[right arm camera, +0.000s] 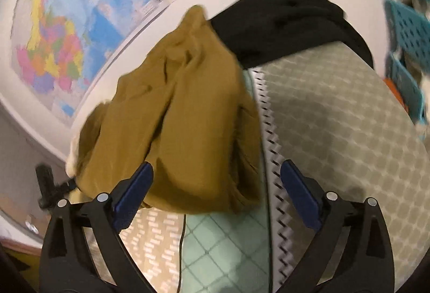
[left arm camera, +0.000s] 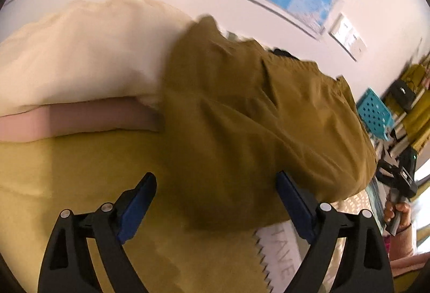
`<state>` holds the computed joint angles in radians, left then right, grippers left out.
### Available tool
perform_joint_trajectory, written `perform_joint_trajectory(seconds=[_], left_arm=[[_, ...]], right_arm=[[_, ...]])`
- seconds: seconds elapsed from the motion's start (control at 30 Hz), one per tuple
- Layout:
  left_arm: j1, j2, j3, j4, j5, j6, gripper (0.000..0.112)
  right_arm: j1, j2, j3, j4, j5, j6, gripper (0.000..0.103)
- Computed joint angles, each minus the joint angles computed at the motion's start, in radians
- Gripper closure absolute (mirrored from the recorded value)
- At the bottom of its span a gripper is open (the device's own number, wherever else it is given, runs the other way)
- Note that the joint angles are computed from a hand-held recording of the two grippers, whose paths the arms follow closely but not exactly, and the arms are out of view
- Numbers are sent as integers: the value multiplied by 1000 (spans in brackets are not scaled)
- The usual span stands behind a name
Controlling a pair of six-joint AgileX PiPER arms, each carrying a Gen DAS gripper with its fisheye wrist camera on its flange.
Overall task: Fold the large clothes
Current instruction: 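Press the folded shirt flat with both open tools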
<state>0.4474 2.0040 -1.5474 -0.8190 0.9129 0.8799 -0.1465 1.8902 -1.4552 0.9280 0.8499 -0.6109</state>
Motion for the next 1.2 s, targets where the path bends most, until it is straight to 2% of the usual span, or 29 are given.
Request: perform_joint_trajectory(seconds=[0.03, 0.07, 0.1, 0.13, 0.17, 0.27, 0.3, 0.4, 0.43, 0.5, 0.53, 0.57, 0.63, 0.67, 0.7, 0.77, 0.83, 0.97, 1.1, 1.2], left_arm=[[-24, 9, -5, -2, -9, 0, 33], [-32, 12, -3, -11, -4, 10, 47], [-51, 0, 16, -7, -33, 1, 49], [-63, -29, 46, 0, -71, 3, 61], [-53, -53, 64, -13, -70, 24, 74], [31, -83, 62, -122, 77, 86, 85], [59, -107, 84, -152, 119, 126, 86], [90, -183, 169, -145, 166, 193, 86], [93, -199, 208, -130, 166, 206, 86], [69, -193, 251, -65, 136, 176, 86], [54, -186, 269, -24, 107, 164, 80], [48, -180, 274, -23, 96, 162, 74], [58, -212, 294, -48, 69, 189, 67], [50, -246, 308, -44, 33, 194, 59], [46, -285, 326, -50, -6, 215, 57], [49, -333, 335, -79, -43, 257, 52], [36, -361, 313, -99, -77, 261, 45], [-33, -340, 255, -61, -112, 220, 45], [-182, -278, 200, 111, -209, 54, 45], [-246, -226, 166, 253, -252, -68, 45]], right_arm=[[13, 8, -11, -5, -9, 10, 21], [26, 24, -29, 3, 0, 4, 35], [38, 27, -39, -9, -11, 8, 50], [37, 32, -53, -9, 2, 10, 63], [21, 27, -60, 25, 31, -18, 80], [-64, -45, -21, 169, 116, -93, 85], [-89, -88, 3, 204, 133, -122, 86], [-149, -179, 59, 243, 188, -157, 87], [-170, -199, 80, 240, 216, -170, 87], [-172, -197, 113, 129, 194, -94, 87], [-173, -171, 113, 100, 205, -60, 86], [-163, -148, 126, 36, 179, 3, 81], [-166, -143, 158, 26, 146, 10, 70], [-165, -158, 162, 9, 126, 28, 53], [-150, -189, 163, -48, 74, 73, 39], [-129, -245, 172, -105, -6, 102, 32], [-111, -279, 146, -122, -42, 96, 32], [0, -244, 47, -111, -64, 27, 33], [107, -90, -126, -200, -33, 98, 47], [150, -2, -212, -257, -13, 168, 50]])
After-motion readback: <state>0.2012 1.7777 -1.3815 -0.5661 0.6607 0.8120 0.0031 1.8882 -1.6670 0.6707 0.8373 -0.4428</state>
